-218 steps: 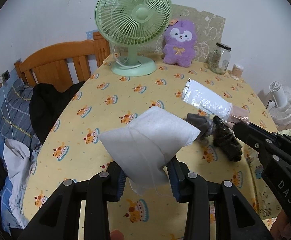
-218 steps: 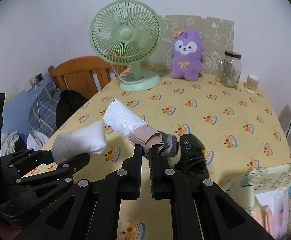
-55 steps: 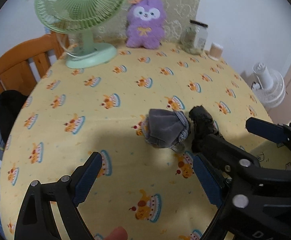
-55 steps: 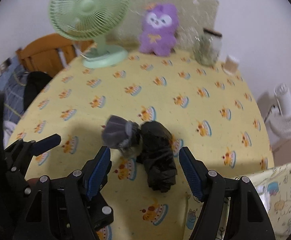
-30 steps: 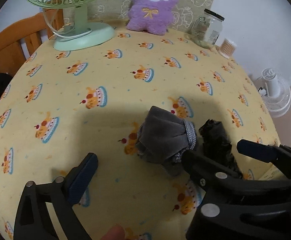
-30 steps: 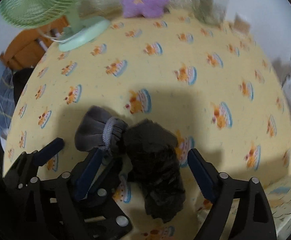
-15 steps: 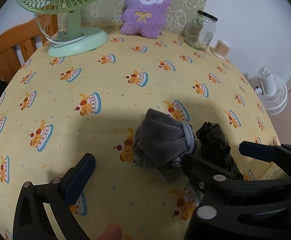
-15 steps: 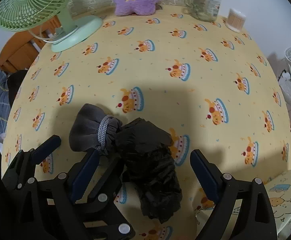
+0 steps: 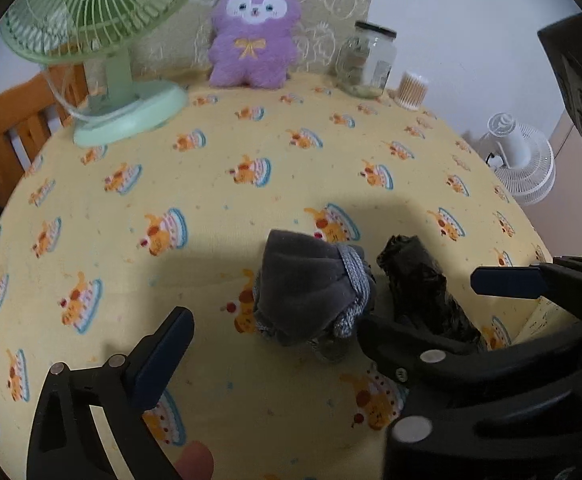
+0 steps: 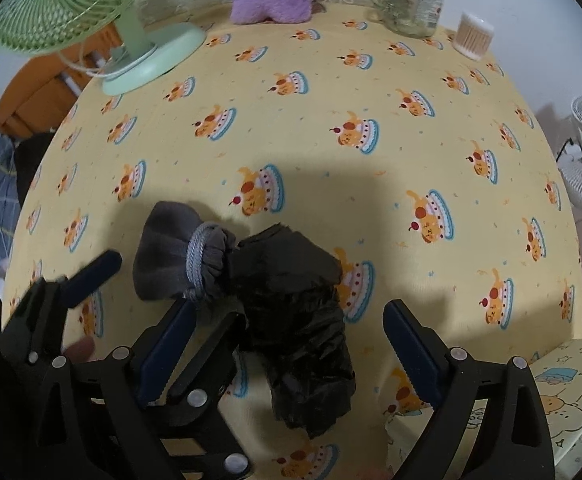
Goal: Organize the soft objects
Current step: 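Grasp the gray glove with the left tool while the right tool grasps the black glove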
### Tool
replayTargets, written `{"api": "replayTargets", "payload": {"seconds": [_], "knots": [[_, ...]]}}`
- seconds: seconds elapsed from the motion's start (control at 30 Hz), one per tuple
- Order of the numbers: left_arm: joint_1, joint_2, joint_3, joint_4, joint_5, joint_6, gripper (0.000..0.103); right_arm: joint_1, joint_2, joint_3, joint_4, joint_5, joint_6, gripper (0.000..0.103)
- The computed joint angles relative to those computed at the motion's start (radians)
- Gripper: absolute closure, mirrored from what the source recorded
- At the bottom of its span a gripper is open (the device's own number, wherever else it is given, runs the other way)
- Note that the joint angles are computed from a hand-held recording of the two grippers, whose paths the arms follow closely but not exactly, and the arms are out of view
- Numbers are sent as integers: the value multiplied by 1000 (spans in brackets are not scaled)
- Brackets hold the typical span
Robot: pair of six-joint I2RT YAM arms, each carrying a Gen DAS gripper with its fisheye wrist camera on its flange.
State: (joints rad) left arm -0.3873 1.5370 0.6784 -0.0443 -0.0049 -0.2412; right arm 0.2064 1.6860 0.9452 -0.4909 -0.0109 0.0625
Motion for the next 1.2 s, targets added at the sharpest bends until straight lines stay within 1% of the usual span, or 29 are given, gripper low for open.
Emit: {"api": "replayTargets", "payload": {"seconds": [0.07,0.13,0.17,0.2,0.23,0.33,0.43,0.47,0.53,0.57,0.6,0.63,0.7,0.73,0.77,0.9,1.0,1.07,1.2], "knots": [[-11,24,15,16,-14,-13,1,-5,-10,-5,7,-2,6,7],[3,64,34,35,40,-29,0,-10,-8,-3,13,17,17,7],[3,81,40,46,46,-42,0,-14,-4,1,12,27,25,7],[-3,80,29,74,22,-48,0,-19,9,12,3,45,39,7],[-3,84,30,78,26,-50,0,-23,13,17,4,50,47,7],[-2,87,40,56,13,-33,0,-33,37,38,-10,41,41,7],[-8,78,36,32,-43,-49,1,-28,54,45,-8,33,32,7],[-10,73,31,31,-64,-58,2,-26,60,48,-6,31,32,7],[-14,67,19,39,-85,-65,9,-26,72,44,16,9,30,7],[-19,60,12,43,-95,-71,12,-26,76,43,25,0,31,7],[-18,53,3,49,-91,-71,17,-28,78,39,35,-11,27,7],[-18,44,-5,55,-82,-73,25,-30,79,37,42,-23,20,7],[-14,28,-17,60,-60,-84,31,-34,74,23,64,-50,17,9],[-13,28,-15,59,-60,-88,32,-42,78,20,74,-81,16,12],[-12,29,-15,60,-60,-87,32,-47,79,19,77,-97,18,12],[-2,23,-14,55,-33,-85,35,-50,69,5,100,-122,31,16],[8,4,-21,46,-5,-90,38,-54,53,-5,102,-170,37,23],[6,-12,-26,38,-9,-91,39,-60,45,-11,106,-202,41,27],[-6,-24,-29,28,-32,-92,40,-74,42,-16,105,-264,49,30]]}}
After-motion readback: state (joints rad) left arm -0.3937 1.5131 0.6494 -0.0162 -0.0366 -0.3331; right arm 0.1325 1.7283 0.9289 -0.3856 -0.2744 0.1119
